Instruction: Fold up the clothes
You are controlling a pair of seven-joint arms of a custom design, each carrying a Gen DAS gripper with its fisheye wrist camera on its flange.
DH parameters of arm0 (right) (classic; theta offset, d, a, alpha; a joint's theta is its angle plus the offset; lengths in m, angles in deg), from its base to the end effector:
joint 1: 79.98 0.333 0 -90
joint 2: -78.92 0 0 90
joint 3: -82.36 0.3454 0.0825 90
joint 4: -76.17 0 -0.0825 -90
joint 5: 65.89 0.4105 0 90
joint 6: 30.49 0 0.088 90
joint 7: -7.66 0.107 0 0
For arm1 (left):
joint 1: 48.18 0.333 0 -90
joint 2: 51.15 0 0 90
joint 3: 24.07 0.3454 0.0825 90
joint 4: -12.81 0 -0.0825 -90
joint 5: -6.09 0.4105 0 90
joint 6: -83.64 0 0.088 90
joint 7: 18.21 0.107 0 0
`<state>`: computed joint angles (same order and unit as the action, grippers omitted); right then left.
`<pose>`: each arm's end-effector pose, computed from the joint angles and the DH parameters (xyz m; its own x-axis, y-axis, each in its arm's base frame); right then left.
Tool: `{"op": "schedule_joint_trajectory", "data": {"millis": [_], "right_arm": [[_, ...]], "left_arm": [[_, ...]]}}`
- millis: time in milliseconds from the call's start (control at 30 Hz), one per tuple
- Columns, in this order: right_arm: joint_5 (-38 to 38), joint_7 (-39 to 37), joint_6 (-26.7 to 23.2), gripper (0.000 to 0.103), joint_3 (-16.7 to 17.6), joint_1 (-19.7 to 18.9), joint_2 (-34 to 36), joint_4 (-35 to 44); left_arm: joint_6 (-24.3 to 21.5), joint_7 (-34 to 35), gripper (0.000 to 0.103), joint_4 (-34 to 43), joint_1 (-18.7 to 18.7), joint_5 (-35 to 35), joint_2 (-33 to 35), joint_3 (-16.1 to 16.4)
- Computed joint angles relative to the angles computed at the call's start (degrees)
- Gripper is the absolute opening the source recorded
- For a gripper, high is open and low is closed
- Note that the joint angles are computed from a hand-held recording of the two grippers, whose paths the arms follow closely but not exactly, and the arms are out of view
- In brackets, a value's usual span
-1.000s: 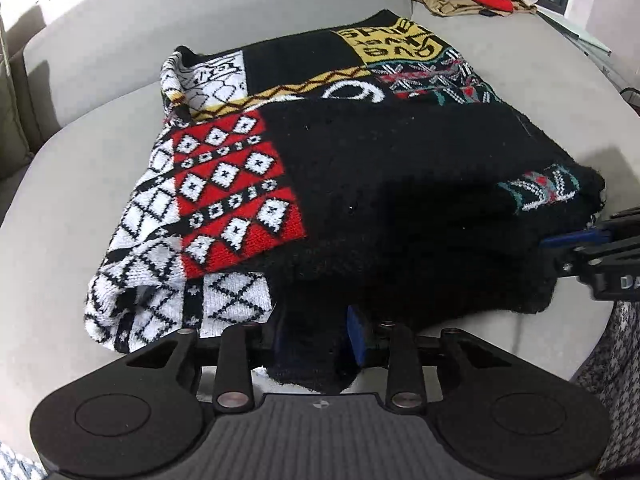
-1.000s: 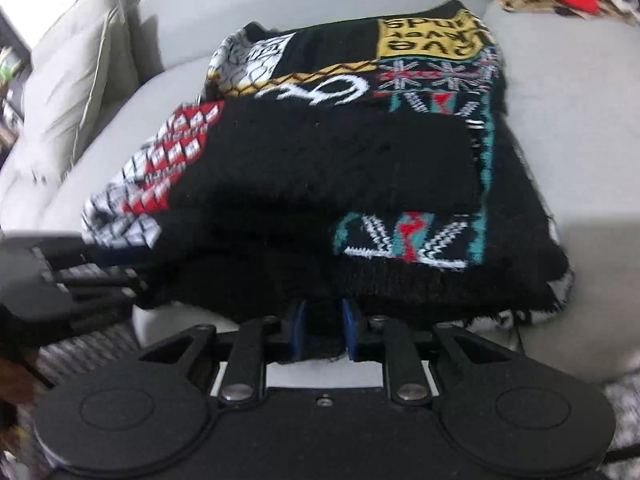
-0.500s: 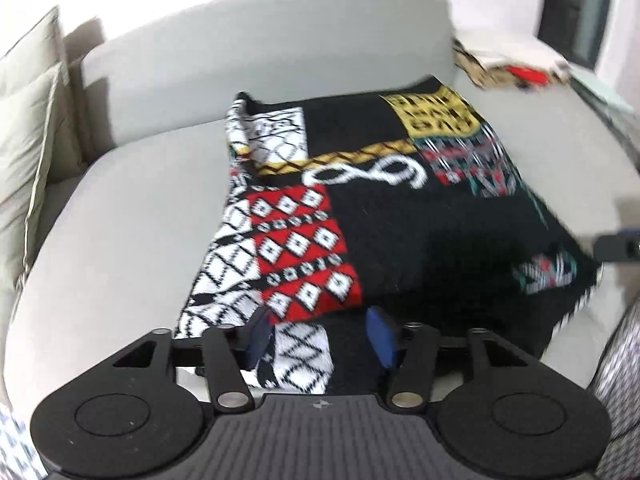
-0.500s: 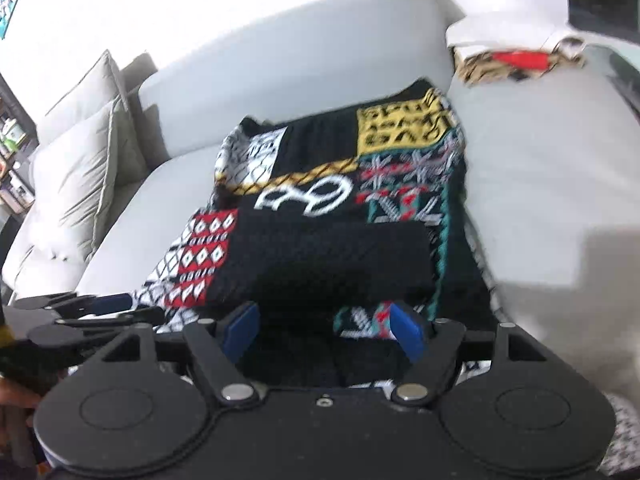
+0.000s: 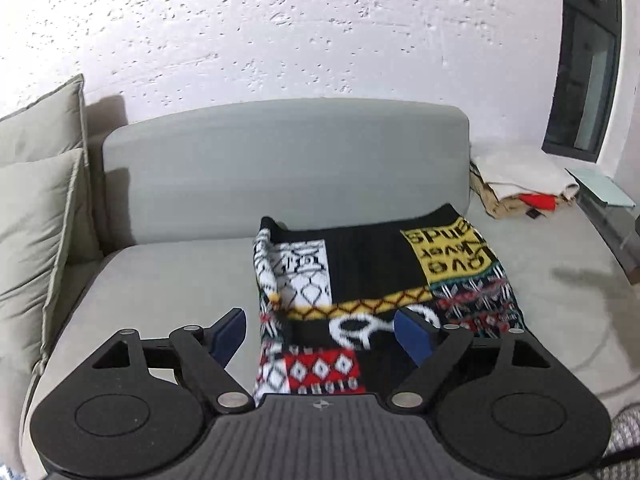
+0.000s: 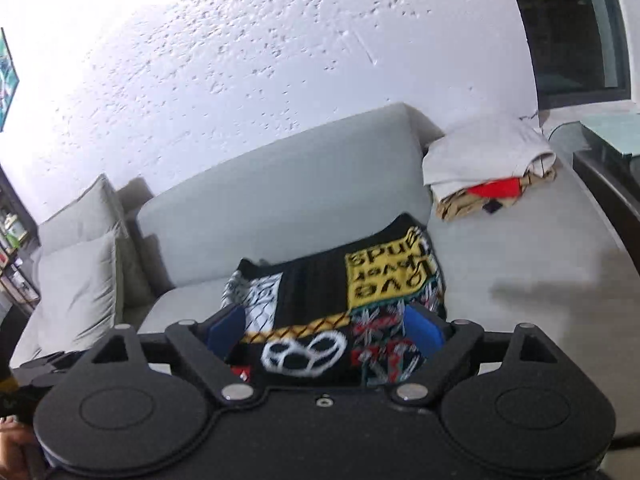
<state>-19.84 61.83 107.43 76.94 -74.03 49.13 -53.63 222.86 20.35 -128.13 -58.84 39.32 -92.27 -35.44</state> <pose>0.4548 -0.0006 0.6542 0.3552 -0.8508 -0.3874 -0.6835 0.0464 -0.7285 0.3584 -0.1641 0.6263 0.2210 -0.9739 -0.0510 -0.6160 -0.0988 -0.7815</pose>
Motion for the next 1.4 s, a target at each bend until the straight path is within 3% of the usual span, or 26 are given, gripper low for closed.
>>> {"op": "schedule_joint_trajectory", "data": {"millis": [167, 300, 333, 367, 400, 467, 500, 533, 600, 700, 833, 933, 967, 1000, 1067, 1133, 1200, 1233, 1267, 1333, 1367, 1400], "right_arm": [[-0.5, 1.7, 4.2, 0.086, 1.5, 0.5, 10.2, 6.2], [-1.8, 2.7, 7.6, 0.086, 2.8, 0.8, 18.7, 11.4], [-2.9, 3.4, 8.7, 0.086, 3.3, 0.8, 21.2, 12.7], [-4.8, 5.3, 10.2, 0.085, 3.9, 0.6, 24.1, 13.9], [-8.2, 8.7, 11.1, 0.075, 4.5, 0.3, 26.8, 15.0], [-12.7, 13.7, 10.3, 0.054, 4.6, 0.1, 32.1, 17.4], [-13.6, 14.8, 9.8, 0.053, 4.5, 0.1, 34.2, 18.5], [-13.0, 13.8, 10.6, 0.053, 4.7, 0.1, 35.6, 19.2], [-11.8, 11.8, 12.4, 0.053, 5.0, 0.0, 38.5, 20.7], [-7.8, 8.0, 15.3, 0.053, 6.3, -0.4, 43.7, 26.0], [-11.2, 11.3, 13.8, 0.053, 5.4, 0.7, 52.9, 36.4], [-14.7, 14.6, 11.0, 0.052, 5.1, 0.8, 58.9, 43.8], [-14.2, 15.0, 9.3, 0.048, 5.7, 0.1, 60.7, 46.3], [-13.6, 15.7, 7.9, 0.041, 6.3, -0.6, 62.2, 48.4], [-13.6, 16.5, 5.6, 0.034, 6.8, -1.2, 65.0, 52.0], [-13.8, 15.9, 5.2, 0.034, 7.5, -1.4, 66.7, 54.4], [-14.6, 15.9, 4.6, 0.041, 7.6, -1.1, 68.4, 57.0], [-15.4, 16.8, 4.7, 0.041, 7.2, -0.5, 69.2, 58.2], [-16.2, 17.7, 4.8, 0.041, 6.8, 0.1, 70.0, 59.3], [-17.7, 20.0, 5.4, 0.038, 6.1, 1.1, 70.6, 60.2], [-18.6, 20.9, 5.8, 0.025, 5.6, 1.7, 70.0, 59.4], [-19.4, 21.5, 6.5, 0.016, 5.3, 2.1, 69.2, 58.4]], "left_arm": [[2.8, 0.3, 0.082, 3.4, 3.9, 3.6, 8.3, 0.7], [7.6, -0.4, 0.082, 5.2, 7.3, 5.8, 15.0, 2.1], [8.1, -1.8, 0.080, 5.5, 8.8, 7.3, 17.1, 1.7], [8.2, -3.1, 0.071, 6.0, 9.9, 8.1, 19.5, 1.7], [7.8, -4.0, 0.060, 6.5, 10.5, 7.8, 21.9, 2.0], [7.7, -4.9, 0.051, 7.2, 10.8, 6.1, 25.2, 3.1], [7.8, -5.2, 0.051, 7.5, 10.9, 5.1, 26.7, 3.7], [8.2, -6.0, 0.052, 7.9, 11.4, 5.6, 27.8, 3.9], [9.4, -8.7, 0.075, 9.1, 12.8, 9.7, 29.1, 3.7], [10.8, -9.4, 0.080, 13.0, 14.0, 15.5, 32.9, 3.9], [10.3, 1.1, 0.069, 20.3, 13.5, 5.4, 41.2, 6.2], [10.4, 5.1, 0.052, 24.0, 13.7, 3.2, 45.6, 6.7], [10.7, 6.5, 0.042, 25.0, 13.9, 2.2, 46.9, 6.8], [10.9, 7.2, 0.041, 26.0, 14.0, 1.8, 47.9, 6.9], [11.3, 7.4, 0.040, 27.9, 14.1, 1.6, 49.5, 7.3], [10.0, 8.8, 0.042, 30.5, 14.1, 1.3, 51.2, 7.3], [7.5, 10.2, 0.064, 33.5, 13.7, 1.9, 52.9, 7.5], [6.3, 8.9, 0.066, 34.8, 13.0, 4.3, 53.6, 8.1], [5.8, 9.0, 0.063, 35.7, 13.0, 4.5, 54.2, 8.2], [6.7, 10.6, 0.026, 36.0, 13.8, 1.8, 54.5, 7.7], [7.7, 10.5, 0.015, 35.4, 13.9, 1.2, 53.8, 7.6], [8.7, 10.4, 0.014, 34.7, 14.0, 0.5, 53.2, 7.4]]}}
